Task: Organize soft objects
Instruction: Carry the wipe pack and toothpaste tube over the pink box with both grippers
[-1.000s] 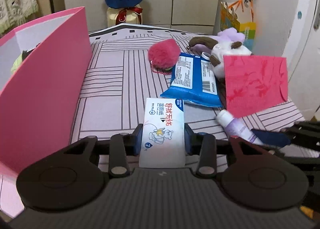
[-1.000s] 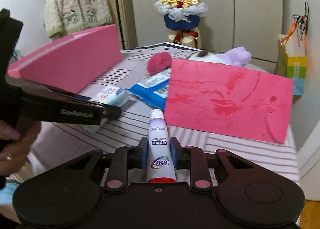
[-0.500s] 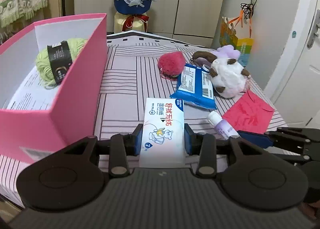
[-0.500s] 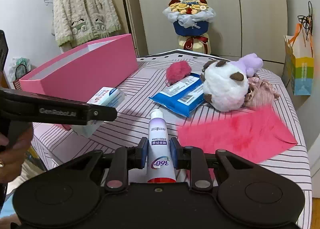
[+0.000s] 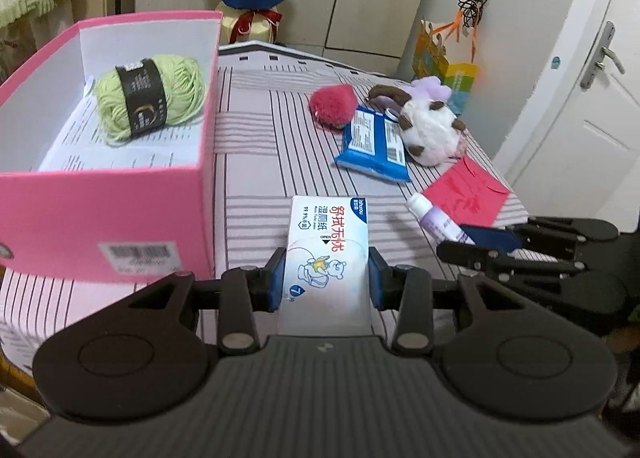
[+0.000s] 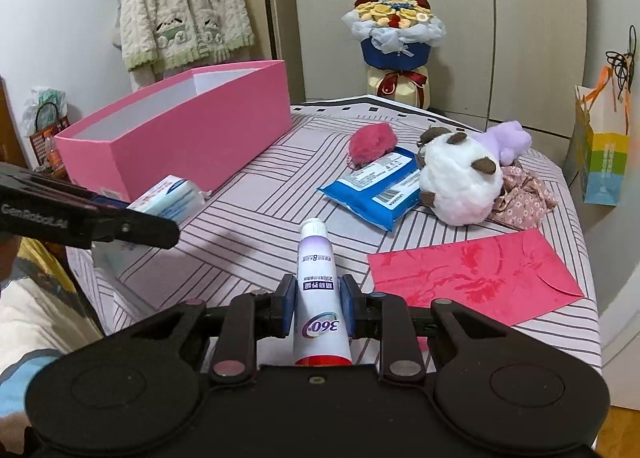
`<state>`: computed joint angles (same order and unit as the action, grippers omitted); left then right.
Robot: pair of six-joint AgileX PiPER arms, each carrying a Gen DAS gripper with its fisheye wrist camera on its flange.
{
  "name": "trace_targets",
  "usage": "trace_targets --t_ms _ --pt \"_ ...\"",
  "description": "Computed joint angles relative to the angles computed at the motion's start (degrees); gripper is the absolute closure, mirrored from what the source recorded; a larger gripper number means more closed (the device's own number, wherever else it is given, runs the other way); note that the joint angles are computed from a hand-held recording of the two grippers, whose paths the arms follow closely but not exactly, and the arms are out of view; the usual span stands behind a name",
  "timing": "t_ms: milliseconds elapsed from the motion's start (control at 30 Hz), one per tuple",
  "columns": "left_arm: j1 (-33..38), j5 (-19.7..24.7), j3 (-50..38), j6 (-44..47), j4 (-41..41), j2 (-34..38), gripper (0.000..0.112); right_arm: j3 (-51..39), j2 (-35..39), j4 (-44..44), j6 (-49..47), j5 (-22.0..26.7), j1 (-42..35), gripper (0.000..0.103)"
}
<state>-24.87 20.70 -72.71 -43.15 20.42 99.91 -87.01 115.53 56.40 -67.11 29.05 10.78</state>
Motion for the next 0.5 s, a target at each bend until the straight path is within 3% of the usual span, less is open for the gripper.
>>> trace_targets --t_ms 200,333,500 --pt "2.49 1.12 3.22 14.08 -13.74 -4.97 0.074 1.13 -3.8 -4.75 2.14 0.89 1.46 0.075" --pt "2.71 4.04 3.93 16.13 -13.68 -8.43 0.074 0.7 -6.65 -9.69 5.48 2.63 2.87 0.075" --pt "2.48 6.65 6.0 16.68 -11.25 -13.84 0.074 -3.94 -7.87 -14.53 12.28 9.11 4.22 0.075"
